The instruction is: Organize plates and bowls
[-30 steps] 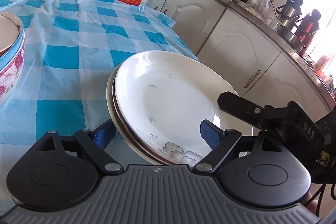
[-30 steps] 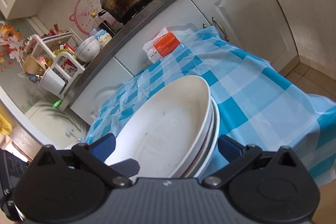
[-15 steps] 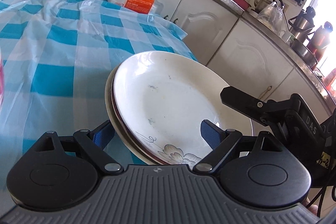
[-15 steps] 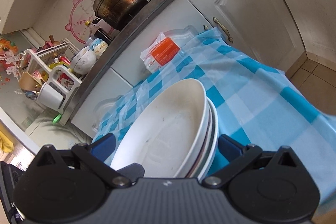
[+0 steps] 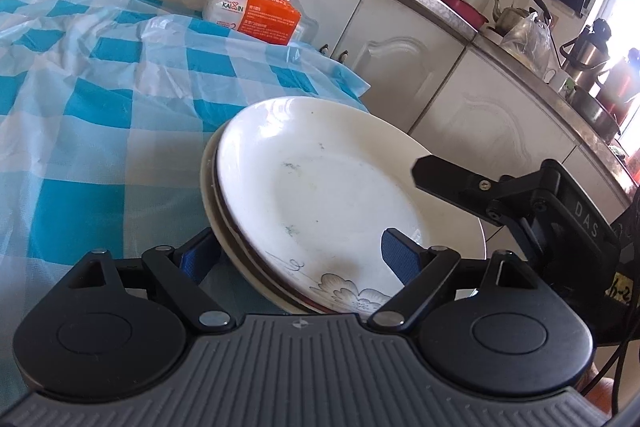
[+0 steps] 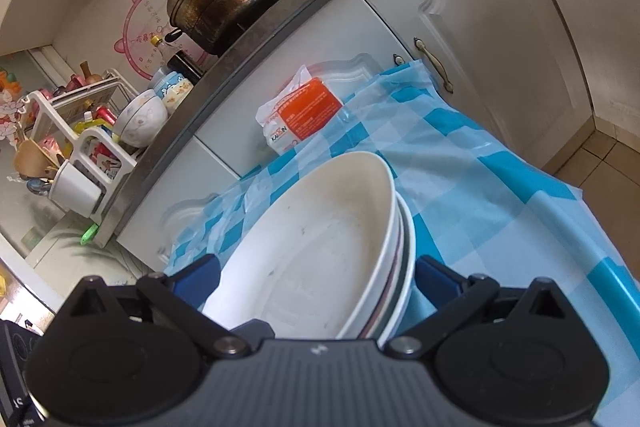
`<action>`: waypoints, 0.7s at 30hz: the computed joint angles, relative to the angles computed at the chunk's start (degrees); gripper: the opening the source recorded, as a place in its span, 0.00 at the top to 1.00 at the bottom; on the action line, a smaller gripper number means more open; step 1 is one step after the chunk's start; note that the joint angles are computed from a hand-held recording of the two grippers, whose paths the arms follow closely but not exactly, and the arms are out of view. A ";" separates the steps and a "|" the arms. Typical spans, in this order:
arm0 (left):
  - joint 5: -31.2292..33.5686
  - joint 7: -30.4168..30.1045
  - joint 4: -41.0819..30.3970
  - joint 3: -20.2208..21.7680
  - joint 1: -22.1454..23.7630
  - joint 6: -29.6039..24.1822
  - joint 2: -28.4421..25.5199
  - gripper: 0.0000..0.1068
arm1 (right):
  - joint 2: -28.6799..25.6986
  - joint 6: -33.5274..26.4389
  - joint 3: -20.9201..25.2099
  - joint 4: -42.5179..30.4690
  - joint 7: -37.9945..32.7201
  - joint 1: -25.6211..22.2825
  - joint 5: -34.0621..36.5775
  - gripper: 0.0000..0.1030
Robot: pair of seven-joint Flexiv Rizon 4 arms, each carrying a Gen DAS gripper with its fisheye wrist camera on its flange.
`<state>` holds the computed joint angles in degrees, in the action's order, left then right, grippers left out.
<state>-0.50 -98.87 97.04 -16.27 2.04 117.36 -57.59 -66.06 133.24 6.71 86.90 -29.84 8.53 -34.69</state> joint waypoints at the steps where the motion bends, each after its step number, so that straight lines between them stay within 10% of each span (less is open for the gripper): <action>1: -0.33 -0.04 0.54 0.65 -0.41 0.42 0.45 0.04 | 0.80 -0.18 -0.53 1.05 -0.47 0.64 1.82 0.01; 21: -7.37 -0.74 26.64 12.86 -8.87 11.41 18.63 0.04 | 18.92 5.11 -6.84 24.59 -30.58 20.50 40.81 0.01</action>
<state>-7.87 -99.61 123.67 -3.41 -6.83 128.77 -38.96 -47.15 138.35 -0.13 111.49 -60.42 29.02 6.13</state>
